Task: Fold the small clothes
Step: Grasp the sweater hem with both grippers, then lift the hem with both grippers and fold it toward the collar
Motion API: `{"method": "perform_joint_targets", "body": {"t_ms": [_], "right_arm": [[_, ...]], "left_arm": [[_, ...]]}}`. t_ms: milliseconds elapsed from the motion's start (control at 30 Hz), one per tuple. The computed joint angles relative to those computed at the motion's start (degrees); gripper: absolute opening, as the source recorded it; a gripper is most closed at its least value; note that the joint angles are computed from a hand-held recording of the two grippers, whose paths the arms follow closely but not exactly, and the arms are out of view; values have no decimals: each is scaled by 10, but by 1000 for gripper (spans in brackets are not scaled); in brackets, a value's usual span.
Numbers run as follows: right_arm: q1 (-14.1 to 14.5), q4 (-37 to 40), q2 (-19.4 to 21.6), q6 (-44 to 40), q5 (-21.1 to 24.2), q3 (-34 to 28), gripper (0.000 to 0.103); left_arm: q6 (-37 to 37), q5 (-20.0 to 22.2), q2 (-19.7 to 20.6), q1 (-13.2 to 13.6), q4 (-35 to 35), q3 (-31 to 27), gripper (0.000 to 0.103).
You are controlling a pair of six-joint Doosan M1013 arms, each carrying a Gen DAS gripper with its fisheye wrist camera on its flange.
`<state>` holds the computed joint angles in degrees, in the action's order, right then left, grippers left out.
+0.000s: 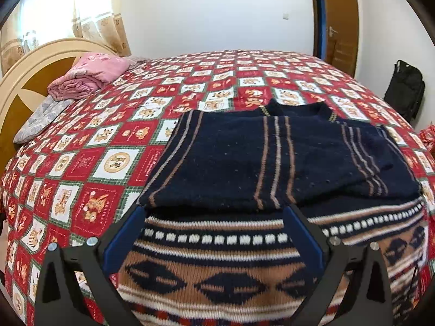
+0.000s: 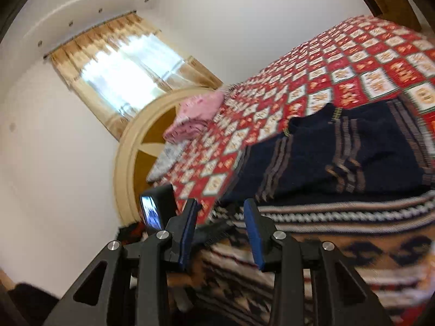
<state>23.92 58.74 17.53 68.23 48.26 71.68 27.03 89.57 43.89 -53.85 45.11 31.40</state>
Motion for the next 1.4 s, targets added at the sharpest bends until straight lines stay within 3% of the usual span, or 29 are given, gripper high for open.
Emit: {"method": "perform_joint_targets", "body": {"t_ms": [133, 267, 367, 433, 467, 567, 633, 733, 833, 1000, 1167, 1233, 1300, 1400], "right_arm": [[-18, -76, -55, 26, 31, 37, 37], [-24, -226, -122, 73, 32, 72, 37], [-28, -316, -161, 116, 55, 86, 39], [-38, -327, -184, 113, 67, 102, 60], [-44, -310, -189, 100, 76, 108, 65], [-50, -272, -187, 76, 116, 122, 67], [-35, -293, -169, 89, 156, 119, 67], [-2, -339, -143, 109, 179, 116, 67], [2, -305, -115, 110, 206, 111, 67], [4, -282, -104, 116, 207, 113, 67], [1, -275, -113, 123, 193, 123, 67], [2, -279, -112, 134, 189, 122, 67], [0, -276, -114, 136, 185, 124, 67], [-3, -264, -116, 133, 180, 128, 67]], "left_arm": [[-3, -56, -42, -8, -15, 65, 103], [-4, -145, -111, -18, -22, 167, 103], [9, -174, -149, -29, -6, 219, 103], [24, -172, -164, -35, 5, 236, 103], [32, -169, -172, -38, 8, 244, 103], [49, -174, -189, -39, -10, 261, 103], [62, -172, -200, -42, -29, 269, 103], [55, -193, -220, -47, -65, 298, 103], [37, -215, -236, -52, -109, 331, 103], [11, -286, -254, -49, -216, 389, 98], [29, -308, -245, -35, -307, 398, 81], [44, -362, -254, -26, -379, 422, 73], [76, -354, -248, -24, -426, 417, 65], [73, -319, -243, -34, -405, 406, 65]]}}
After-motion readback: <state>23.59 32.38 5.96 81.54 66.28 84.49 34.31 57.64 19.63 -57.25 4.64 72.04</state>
